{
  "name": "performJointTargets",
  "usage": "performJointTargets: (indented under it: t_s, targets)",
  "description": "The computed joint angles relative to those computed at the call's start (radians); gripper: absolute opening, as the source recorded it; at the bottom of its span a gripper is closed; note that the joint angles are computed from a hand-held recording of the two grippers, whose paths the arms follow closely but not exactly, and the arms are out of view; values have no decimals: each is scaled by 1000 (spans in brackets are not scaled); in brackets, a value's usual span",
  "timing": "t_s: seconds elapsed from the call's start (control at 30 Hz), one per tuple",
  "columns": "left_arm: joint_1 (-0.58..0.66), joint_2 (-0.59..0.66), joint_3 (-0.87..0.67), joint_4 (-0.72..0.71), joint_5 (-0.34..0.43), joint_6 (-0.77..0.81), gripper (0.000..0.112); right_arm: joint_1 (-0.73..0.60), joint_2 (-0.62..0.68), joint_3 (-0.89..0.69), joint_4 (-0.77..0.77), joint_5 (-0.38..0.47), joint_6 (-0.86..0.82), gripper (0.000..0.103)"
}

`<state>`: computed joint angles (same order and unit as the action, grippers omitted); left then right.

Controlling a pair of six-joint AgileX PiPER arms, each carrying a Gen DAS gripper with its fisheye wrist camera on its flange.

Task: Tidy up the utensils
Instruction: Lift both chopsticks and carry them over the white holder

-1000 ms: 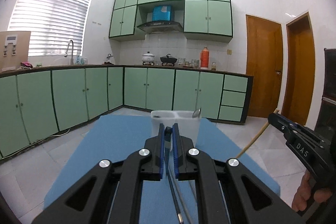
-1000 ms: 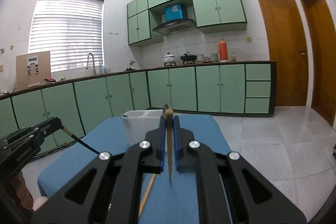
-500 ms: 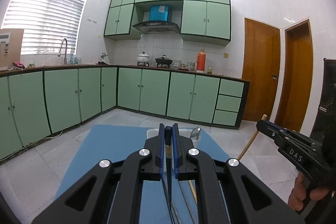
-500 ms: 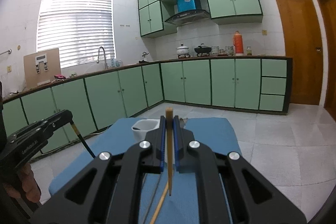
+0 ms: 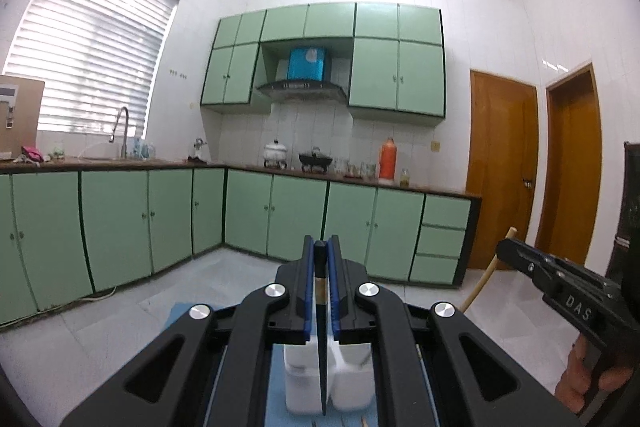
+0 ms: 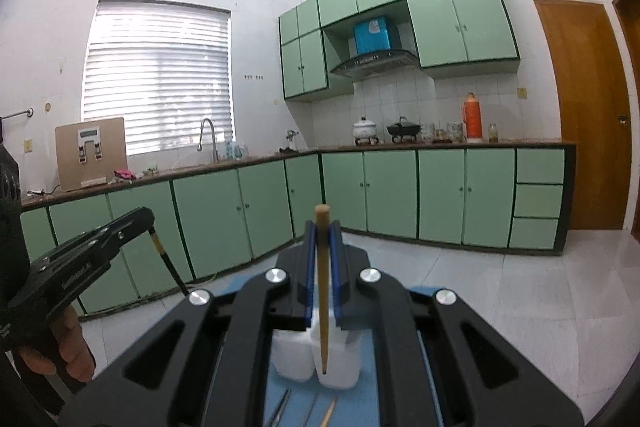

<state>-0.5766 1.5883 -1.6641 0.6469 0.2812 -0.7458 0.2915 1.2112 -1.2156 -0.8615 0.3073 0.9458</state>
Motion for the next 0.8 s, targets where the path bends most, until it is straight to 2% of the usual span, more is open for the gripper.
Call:
performJointTargets:
  t_s: [0.1, 0.23, 0.43, 0.6, 0.73, 0.8]
  targets:
    - [11, 90, -156, -70, 30, 71, 7, -20, 71, -99, 45, 5, -67, 6]
    - [11, 222, -354, -74, 75, 90, 7, -56, 196, -228, 116, 15, -150, 6]
    - [16, 449, -635, -154, 171, 188, 7, -105, 351, -299, 228, -15, -221, 6]
    - [25, 593, -807, -254, 257, 288, 7, -96, 426, -289, 171, -38, -134, 6]
    - [29, 652, -855, -264, 283, 305, 7, -89, 471, -291, 164, -40, -108, 6]
    - [33, 690, -898, -287, 308, 330, 7, -78, 481, -283, 112, -38, -51, 6]
